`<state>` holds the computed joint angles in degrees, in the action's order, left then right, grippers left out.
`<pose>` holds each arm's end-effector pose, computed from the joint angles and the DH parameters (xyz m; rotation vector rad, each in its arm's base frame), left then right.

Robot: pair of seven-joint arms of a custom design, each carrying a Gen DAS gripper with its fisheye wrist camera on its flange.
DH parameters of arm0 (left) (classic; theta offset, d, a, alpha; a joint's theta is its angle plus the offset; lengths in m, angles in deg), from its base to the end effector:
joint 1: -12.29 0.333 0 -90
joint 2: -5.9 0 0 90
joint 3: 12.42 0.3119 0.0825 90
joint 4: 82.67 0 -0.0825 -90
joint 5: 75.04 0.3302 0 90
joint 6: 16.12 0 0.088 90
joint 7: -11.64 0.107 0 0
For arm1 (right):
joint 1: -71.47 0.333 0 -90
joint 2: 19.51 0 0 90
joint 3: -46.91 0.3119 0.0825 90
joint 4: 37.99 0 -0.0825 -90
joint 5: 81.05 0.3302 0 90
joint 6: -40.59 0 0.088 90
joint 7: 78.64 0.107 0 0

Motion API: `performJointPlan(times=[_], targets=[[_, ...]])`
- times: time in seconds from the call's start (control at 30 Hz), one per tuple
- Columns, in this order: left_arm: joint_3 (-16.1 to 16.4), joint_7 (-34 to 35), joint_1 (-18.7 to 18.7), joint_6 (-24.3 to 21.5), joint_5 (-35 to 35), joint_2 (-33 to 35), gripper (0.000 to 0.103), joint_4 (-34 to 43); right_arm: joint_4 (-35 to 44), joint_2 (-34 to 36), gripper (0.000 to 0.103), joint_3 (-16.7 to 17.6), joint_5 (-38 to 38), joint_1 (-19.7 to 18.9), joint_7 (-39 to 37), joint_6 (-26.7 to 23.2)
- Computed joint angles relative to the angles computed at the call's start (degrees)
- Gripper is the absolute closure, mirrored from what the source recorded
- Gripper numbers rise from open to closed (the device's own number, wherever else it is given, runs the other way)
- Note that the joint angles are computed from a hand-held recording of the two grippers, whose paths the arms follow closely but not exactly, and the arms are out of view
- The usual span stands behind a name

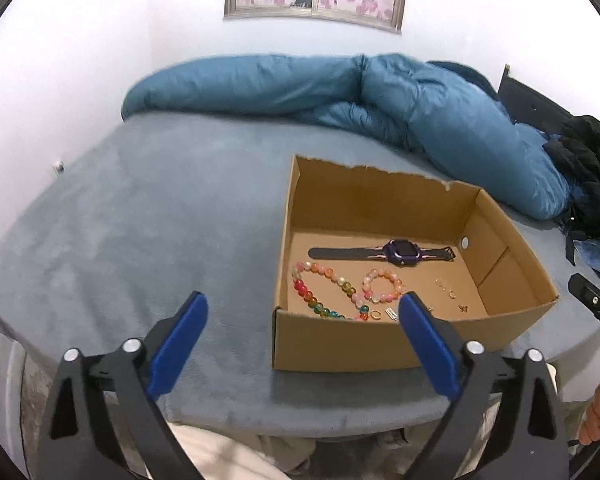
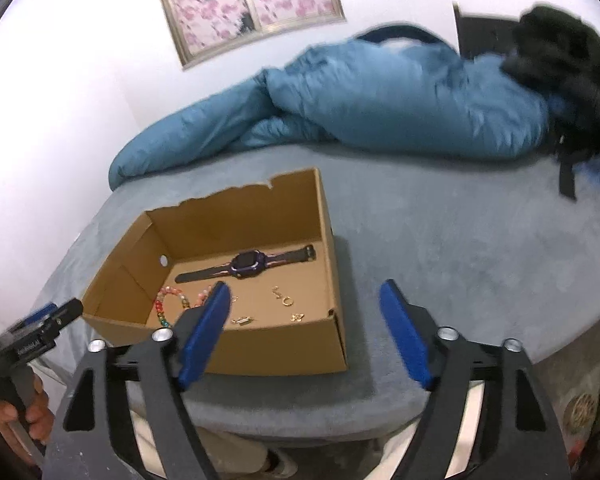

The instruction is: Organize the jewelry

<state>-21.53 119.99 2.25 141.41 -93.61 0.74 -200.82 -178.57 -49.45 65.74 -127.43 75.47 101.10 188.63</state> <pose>0.5015 -0.1639 0.5811 -1.4220 2.1687 -0.9617 0.3503 0.1834 0.5543 -1.1100 2.0552 -0.8377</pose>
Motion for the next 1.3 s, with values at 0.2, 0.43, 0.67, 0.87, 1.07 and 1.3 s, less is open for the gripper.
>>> performJointPlan(times=[0.2, 0.43, 0.67, 0.87, 1.07, 1.3], targets=[[0.7, 2.6, -1.6, 2.5, -2.1, -4.0, 0.006, -4.2, 1.4, -1.0, 0.008, 5.8, -6.6, 1.0, 2.6, -7.6], [-0.1, -2.7, -1.3, 6.2, 4.1, -6.4, 0.006, -7.6, 2.1, -0.3, 0.008, 5.7, -8.5, 5.9, 2.4, -17.1], [-3.3, -15.0, 3.2, 12.5, 17.3, -7.5, 0.006, -10.4, 3.4, 0.5, 0.008, 5.2, -10.8, 8.8, 2.5, -24.0], [-5.1, -23.7, 6.4, 15.7, 28.9, -7.9, 0.006, -11.5, 1.6, -1.6, 0.008, 6.0, -20.3, 11.3, 9.7, -26.1], [-2.8, -21.1, 2.7, 10.0, 26.9, -6.8, 0.006, -9.7, 2.8, 0.9, 0.008, 2.4, -16.3, 13.9, 7.7, -23.3], [-2.9, -21.9, 1.9, 10.3, 26.3, -7.4, 0.006, -11.5, 2.7, 1.6, 0.008, 3.0, -15.0, 13.8, 9.2, -23.5]])
